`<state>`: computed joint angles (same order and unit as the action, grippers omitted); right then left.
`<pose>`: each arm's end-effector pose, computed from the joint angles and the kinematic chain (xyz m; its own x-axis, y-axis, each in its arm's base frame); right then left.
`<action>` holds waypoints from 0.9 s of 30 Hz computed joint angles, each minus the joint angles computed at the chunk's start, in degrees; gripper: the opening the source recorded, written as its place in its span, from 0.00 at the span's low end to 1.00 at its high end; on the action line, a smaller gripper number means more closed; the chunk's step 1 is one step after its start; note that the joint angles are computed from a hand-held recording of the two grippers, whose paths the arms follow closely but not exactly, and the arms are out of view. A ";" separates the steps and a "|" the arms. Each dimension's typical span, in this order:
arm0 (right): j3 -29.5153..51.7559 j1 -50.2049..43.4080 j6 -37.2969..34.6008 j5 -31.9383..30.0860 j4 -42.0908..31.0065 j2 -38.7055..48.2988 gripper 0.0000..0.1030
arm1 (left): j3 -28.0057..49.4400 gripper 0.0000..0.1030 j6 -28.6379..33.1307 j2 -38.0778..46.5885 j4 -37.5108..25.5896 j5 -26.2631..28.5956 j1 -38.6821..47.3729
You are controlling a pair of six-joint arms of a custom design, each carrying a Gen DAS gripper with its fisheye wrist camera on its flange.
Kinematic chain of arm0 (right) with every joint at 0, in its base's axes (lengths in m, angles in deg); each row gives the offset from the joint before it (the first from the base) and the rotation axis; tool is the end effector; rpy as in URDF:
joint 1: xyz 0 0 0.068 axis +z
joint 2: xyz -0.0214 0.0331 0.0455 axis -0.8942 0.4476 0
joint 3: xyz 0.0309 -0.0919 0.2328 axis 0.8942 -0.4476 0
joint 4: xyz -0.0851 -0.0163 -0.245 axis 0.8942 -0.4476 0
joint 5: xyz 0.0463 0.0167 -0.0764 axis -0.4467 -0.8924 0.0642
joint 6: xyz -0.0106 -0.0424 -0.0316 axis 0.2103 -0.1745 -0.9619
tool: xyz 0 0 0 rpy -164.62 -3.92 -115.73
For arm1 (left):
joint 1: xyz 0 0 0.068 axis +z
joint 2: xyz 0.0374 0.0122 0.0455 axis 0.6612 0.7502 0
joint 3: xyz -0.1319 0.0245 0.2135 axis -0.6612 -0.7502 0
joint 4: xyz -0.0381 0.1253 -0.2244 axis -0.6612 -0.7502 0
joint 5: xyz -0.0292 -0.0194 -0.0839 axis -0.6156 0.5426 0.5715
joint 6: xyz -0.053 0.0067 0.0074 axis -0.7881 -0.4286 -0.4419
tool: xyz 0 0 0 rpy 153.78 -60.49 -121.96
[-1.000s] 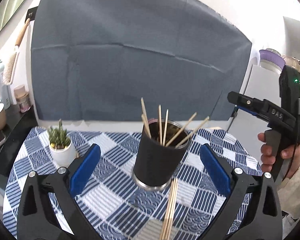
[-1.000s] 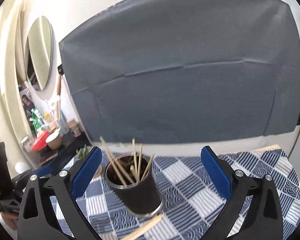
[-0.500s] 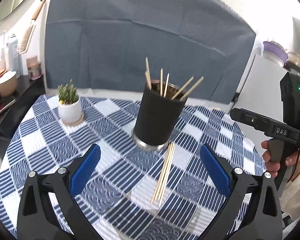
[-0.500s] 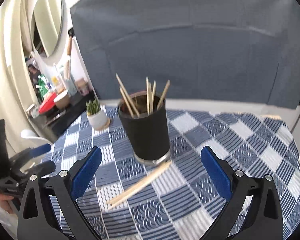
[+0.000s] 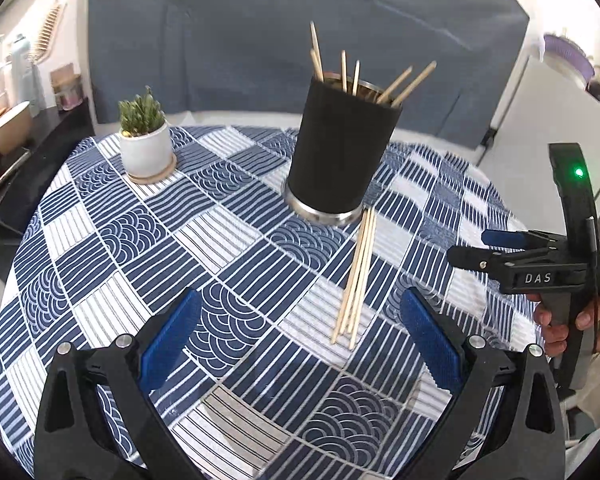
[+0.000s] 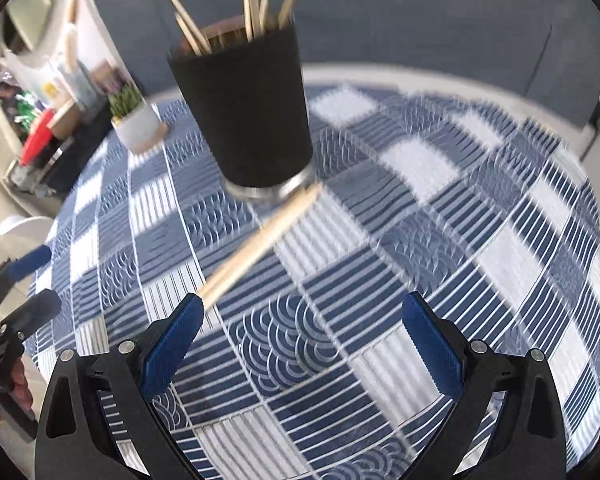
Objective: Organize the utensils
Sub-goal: 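Lower both tools toward the remaining chopsticks beside the cup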
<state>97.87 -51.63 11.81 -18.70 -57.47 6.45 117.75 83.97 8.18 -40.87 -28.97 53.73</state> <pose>0.2733 0.0591 0.2114 -0.8741 0.0109 -0.4856 -0.0676 0.9873 0.1437 0.2418 0.0355 0.2239 -0.7410 0.1385 -0.6571 0.3381 0.9224 -0.1869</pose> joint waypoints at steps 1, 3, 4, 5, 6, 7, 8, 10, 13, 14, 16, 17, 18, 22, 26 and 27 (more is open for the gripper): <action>0.77 0.30 0.59 -0.15 -0.41 2.03 0.93 | 0.45 0.95 0.94 1.28 0.03 0.00 -0.16; 1.95 1.35 3.18 2.28 -0.79 5.11 0.92 | 2.16 0.95 4.33 6.14 0.03 -0.36 -0.58; 2.49 1.56 4.86 2.88 -0.50 6.69 0.92 | 2.97 0.95 5.31 7.81 -0.37 -0.44 -0.61; 2.96 1.43 6.33 2.71 -0.31 8.04 0.92 | 4.77 0.95 7.21 11.11 -1.49 -0.22 -0.47; 3.35 1.40 7.87 2.68 -0.32 9.19 0.92 | 5.94 0.95 8.46 13.09 -2.27 -0.02 -0.36; 4.03 1.25 9.31 2.65 -0.45 10.55 0.92 | 6.87 0.95 9.59 14.60 -2.78 -0.15 -0.33; 4.69 1.09 11.05 2.80 -0.48 12.25 0.92 | 8.16 0.95 11.75 16.79 -3.27 -0.56 -0.42; 5.91 1.27 13.15 3.73 -0.65 14.40 0.92 | 10.83 0.95 15.11 20.91 -4.63 -0.39 -0.60; 7.53 1.83 16.30 5.38 -0.53 17.38 0.92 | 15.92 0.95 17.99 27.35 -6.90 0.21 -0.99; 7.92 1.94 17.34 5.67 -0.30 18.12 0.92 | 17.19 0.95 18.15 28.94 -7.09 0.39 -1.31; 8.63 2.20 18.85 6.03 0.20 19.35 0.92 | 20.57 0.95 18.68 32.65 -8.07 0.80 -2.12; 9.03 2.35 19.68 6.19 0.44 19.93 0.93 | 22.24 0.95 18.85 34.51 -8.20 0.44 -2.85; 9.41 2.90 20.71 7.36 0.64 20.53 0.93 | 23.96 0.95 19.34 36.33 -8.76 0.39 -3.47; 11.15 4.11 23.11 9.53 0.55 22.37 0.93 | 28.70 0.95 21.89 41.12 -10.12 0.05 -5.71; 13.42 5.39 25.51 11.87 -1.14 24.43 0.93 | 31.90 0.95 24.68 43.89 -11.36 0.11 -6.99; 14.38 5.88 26.19 12.15 -1.41 25.08 0.93 | 32.09 0.95 24.98 44.18 -11.21 0.17 -7.31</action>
<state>112.24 -45.75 38.00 -6.55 -58.88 31.53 149.84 108.95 52.35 -52.08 -28.80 46.42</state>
